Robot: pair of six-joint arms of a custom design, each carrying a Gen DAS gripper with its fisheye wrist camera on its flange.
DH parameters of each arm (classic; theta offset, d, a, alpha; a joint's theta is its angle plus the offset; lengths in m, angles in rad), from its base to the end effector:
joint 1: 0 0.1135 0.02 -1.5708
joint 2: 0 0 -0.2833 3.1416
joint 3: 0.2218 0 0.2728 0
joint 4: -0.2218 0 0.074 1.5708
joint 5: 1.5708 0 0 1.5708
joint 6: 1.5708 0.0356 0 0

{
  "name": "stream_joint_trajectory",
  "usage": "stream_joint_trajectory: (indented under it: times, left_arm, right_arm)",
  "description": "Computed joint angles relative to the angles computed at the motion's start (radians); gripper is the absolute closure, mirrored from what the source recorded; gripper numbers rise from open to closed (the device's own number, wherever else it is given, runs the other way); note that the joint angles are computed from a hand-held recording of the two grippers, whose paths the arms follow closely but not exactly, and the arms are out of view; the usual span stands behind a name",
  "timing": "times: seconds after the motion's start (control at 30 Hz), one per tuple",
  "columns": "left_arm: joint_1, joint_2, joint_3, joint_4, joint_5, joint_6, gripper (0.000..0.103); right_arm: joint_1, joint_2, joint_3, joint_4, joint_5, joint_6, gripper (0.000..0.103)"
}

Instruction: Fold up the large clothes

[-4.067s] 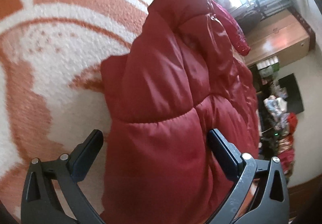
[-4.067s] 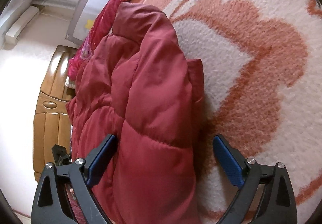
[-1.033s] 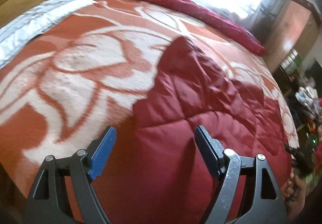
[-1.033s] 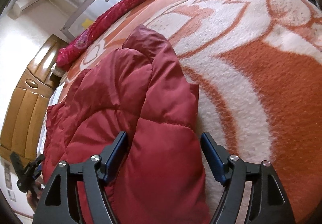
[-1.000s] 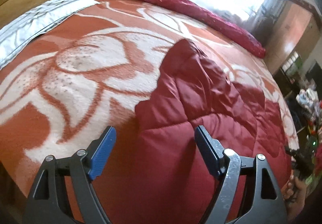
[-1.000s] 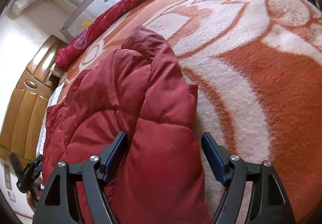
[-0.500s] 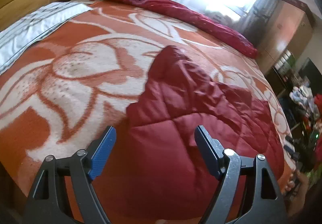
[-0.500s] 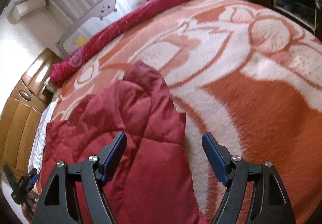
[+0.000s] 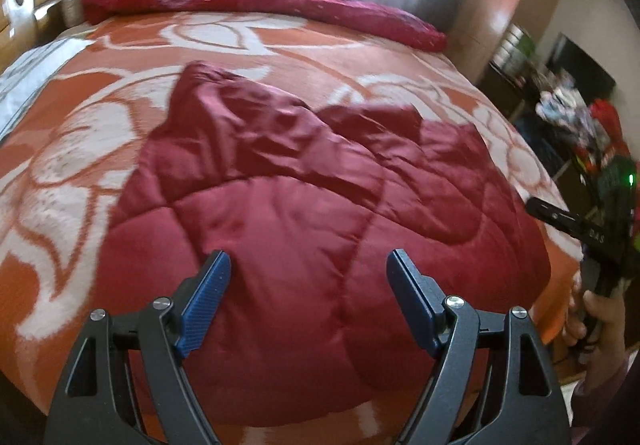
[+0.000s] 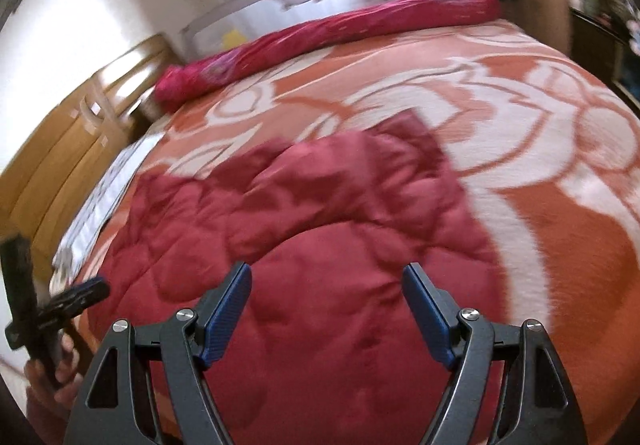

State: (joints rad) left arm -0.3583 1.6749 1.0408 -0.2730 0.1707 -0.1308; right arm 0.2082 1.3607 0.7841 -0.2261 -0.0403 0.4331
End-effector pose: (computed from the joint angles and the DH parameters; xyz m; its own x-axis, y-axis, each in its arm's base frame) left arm 0.3412 -0.1342 0.2000 -0.7892 0.1583 -0.5933 0.3436 0.9146 -0.2130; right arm 0.2862 0.0619 0.2170 -0.7369 0.2729 -0.6185 0.0830 0.9445 0.3179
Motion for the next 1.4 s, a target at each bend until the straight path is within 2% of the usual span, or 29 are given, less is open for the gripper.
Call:
stream_joint_trajectory:
  times: [0.07,0.17,0.23,0.33,0.43,0.63,0.77,0.87,1.0,1.17,1.27,1.4]
  left_arm:
    - [-0.021,0.018,0.01,-0.01,-0.008,0.016,0.022]
    - [-0.049,0.056,0.034,-0.022,-0.069,0.036,0.022]
    - [-0.044,0.077,0.047,-0.022,-0.063,0.039,0.02]
    - [-0.028,0.149,0.13,-0.083,-0.078,0.03,0.019]
    - [-0.01,0.243,0.272,-0.198,-0.073,0.028,0.017]
    - [-0.007,0.462,0.598,-0.391,-0.156,0.012,0.017]
    - [0.034,0.636,0.843,-0.525,-0.141,-0.053,0.017]
    - [0.056,0.711,0.948,-0.562,-0.158,-0.072,0.017]
    - [0.101,0.771,1.0,-0.555,-0.113,-0.125,0.015]
    - [0.118,0.863,1.141,-0.611,-0.137,-0.166,0.012]
    - [0.135,0.881,1.171,-0.623,-0.107,-0.191,0.012]
    - [0.144,0.72,0.939,-0.477,-0.072,-0.193,0.014]
  right_arm:
    - [0.041,0.039,0.022,0.004,0.002,-0.002,0.024]
    - [0.09,0.104,0.063,0.002,0.012,-0.015,0.024]
    - [0.11,0.148,0.089,-0.007,0.04,-0.032,0.024]
    - [0.114,0.232,0.141,-0.034,0.075,-0.08,0.022]
    - [0.081,0.316,0.221,-0.094,0.083,-0.116,0.019]
    - [0.01,0.457,0.391,-0.197,0.095,-0.145,0.017]
    - [-0.048,0.52,0.447,-0.208,0.086,-0.142,0.017]
    - [-0.087,0.554,0.462,-0.193,0.097,-0.124,0.017]
    - [-0.143,0.569,0.434,-0.138,0.07,-0.072,0.017]
    - [-0.195,0.575,0.397,-0.086,0.028,-0.011,0.016]
    - [-0.202,0.583,0.399,-0.086,0.023,-0.003,0.016]
    - [-0.199,0.584,0.393,-0.071,0.035,-0.004,0.016]
